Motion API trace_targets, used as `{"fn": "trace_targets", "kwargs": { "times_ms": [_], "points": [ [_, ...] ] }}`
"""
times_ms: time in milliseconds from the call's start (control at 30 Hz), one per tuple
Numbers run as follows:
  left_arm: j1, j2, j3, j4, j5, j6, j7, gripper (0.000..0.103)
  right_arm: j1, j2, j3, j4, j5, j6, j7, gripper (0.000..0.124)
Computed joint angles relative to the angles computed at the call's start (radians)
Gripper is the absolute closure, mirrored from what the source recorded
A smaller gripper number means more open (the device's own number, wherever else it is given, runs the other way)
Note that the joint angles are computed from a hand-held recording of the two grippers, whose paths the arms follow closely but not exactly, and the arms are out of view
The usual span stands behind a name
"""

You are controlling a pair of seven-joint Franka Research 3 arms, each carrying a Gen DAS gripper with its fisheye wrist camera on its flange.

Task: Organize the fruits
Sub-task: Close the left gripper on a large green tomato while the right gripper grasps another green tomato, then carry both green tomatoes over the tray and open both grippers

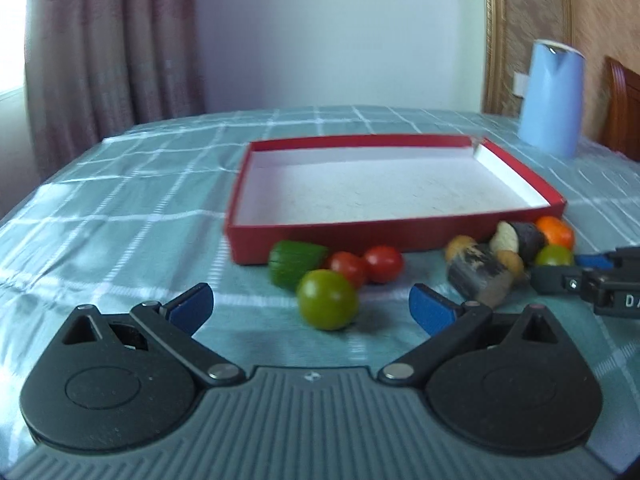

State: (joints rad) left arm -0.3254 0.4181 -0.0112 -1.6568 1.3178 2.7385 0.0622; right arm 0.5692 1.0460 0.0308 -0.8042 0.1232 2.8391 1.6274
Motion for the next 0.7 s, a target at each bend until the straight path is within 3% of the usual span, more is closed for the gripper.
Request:
{"fn": "trace_targets", "kwargs": {
  "times_ms": [33,100,133,200,300,467,700],
  "points": [
    [0.0,0.012,-0.007,0.014,-0.024,-0.019,0.026,0.002,0.0,0.0,0.0,-0.001,0.001,0.0,0.0,0.091],
    [0.007,0.024,-0.013,0.025,-0.058,-0.014,0.067,0.027,-0.001,0.0,0.002,0.0,0.002,0.0,-0.001,0.091],
    [0.017,0.029,-0.019,0.026,-0.089,0.007,0.096,0.033,0.0,0.0,0.002,0.0,0.002,0.0,-0.001,0.091],
    [0.009,0.025,0.003,0.015,-0.081,0.038,0.064,0.054,0.0,0.001,0.001,0.001,0.002,-0.001,-0.001,0.091],
    [0.002,0.015,0.021,-0.001,-0.048,0.072,0.019,0.073,0.0,0.004,0.0,0.007,0.002,-0.003,0.0,0.091],
    [-0.008,0.014,0.027,-0.002,0.003,0.067,-0.019,0.074,0.001,0.004,-0.001,0.006,0.001,-0.001,0.001,0.091],
    [0.001,-0.027,0.024,-0.039,0.069,0.087,-0.099,0.074,-0.008,-0.068,0.025,-0.13,0.01,0.103,-0.055,0.091]
  ]
}}
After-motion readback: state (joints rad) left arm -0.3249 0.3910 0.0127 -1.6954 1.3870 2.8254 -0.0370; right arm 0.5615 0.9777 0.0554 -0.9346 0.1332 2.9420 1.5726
